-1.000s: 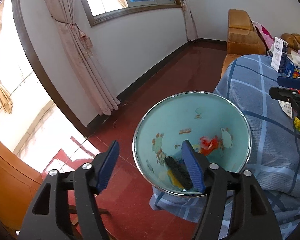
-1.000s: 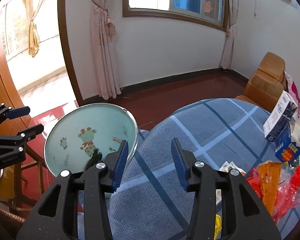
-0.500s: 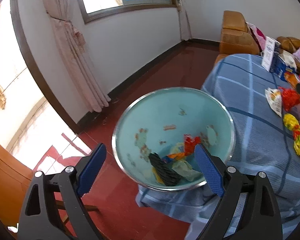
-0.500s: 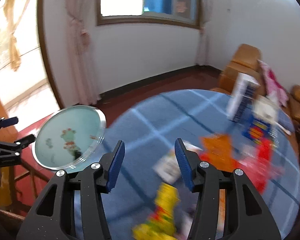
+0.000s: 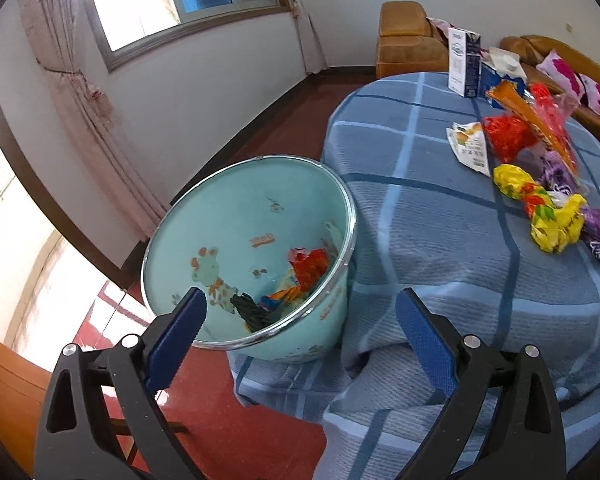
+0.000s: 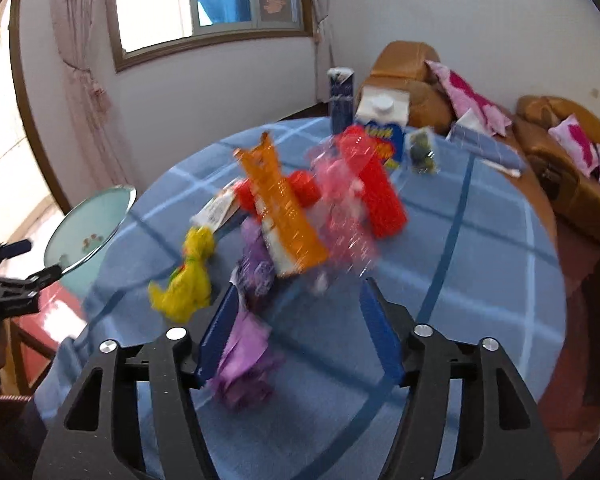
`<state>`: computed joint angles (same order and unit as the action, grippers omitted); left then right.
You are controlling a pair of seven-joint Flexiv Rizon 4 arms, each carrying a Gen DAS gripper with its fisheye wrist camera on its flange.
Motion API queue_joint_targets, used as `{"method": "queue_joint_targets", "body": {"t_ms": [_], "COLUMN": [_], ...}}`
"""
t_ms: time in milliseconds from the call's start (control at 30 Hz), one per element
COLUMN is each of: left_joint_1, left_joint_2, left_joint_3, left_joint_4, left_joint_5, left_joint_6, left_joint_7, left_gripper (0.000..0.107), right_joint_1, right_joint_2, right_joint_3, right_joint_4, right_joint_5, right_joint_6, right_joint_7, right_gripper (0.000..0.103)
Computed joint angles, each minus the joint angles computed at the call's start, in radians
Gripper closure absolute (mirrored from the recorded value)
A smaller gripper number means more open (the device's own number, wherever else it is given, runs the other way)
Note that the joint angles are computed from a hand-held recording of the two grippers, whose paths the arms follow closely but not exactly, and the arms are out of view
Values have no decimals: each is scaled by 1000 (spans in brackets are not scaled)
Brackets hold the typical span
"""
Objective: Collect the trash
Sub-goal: 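Move both open tools back toward the remaining wrappers on the table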
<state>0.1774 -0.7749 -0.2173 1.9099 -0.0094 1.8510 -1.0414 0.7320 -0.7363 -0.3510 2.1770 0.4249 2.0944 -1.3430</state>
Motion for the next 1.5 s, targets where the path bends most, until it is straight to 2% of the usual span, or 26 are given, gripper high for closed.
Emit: {"method": "queue_joint_targets", "body": {"t_ms": [100, 167, 267, 367, 567, 667, 800, 1000, 1167, 1367, 1433, 1500], "left_joint_1": [12, 15, 14, -3, -39, -61, -113, -207, -314, -364, -344, -292], "left_joint_2": [7, 11, 15, 19, 29, 30, 23, 0, -22, -41, -34, -17], "left_joint_3": [-19, -30, -43, -50, -77, -93, -94, -44, 98, 239, 232, 175], "left_joint_4": [10, 14, 13, 16, 23, 22, 7, -21, -62, -118, -120, -101], "left_joint_5": [9, 18, 23, 29, 36, 37, 30, 9, -42, -137, -155, -143], "left_joint_6": [4, 10, 1, -1, 2, -3, -13, -36, -54, -63, -75, -65], "left_joint_7": [-3, -3, -4, -1, -6, -14, -20, -12, -2, -31, -44, -48], "left_gripper": [13, 12, 12, 11, 10, 10, 10, 10, 10, 10, 10, 10], "right_joint_1": [-25, -19, 23, 77, 50, -26, -73, -129, -165, -173, -162, -156], "right_joint_2": [-1, -10, -35, -63, -82, -78, -86, -84, -82, -78, -77, -74], "right_joint_3": [53, 57, 5, -93, -155, -103, -57, 7, 54, 83, 81, 81], "right_joint_4": [5, 7, 17, 28, 72, 86, 96, 105, 97, 86, 81, 77], "right_joint_5": [-42, -61, -48, 15, 63, 51, 68, 94, 97, 99, 111, 119], "right_joint_6": [-6, -26, -46, -61, -34, 15, 66, 124, 156, 160, 158, 157], "right_joint_7": [-8, -17, -21, 13, 87, 107, 112, 112, 98, 79, 73, 70], "right_gripper": [34, 34, 34, 34, 34, 34, 34, 33, 32, 31, 30, 30]}}
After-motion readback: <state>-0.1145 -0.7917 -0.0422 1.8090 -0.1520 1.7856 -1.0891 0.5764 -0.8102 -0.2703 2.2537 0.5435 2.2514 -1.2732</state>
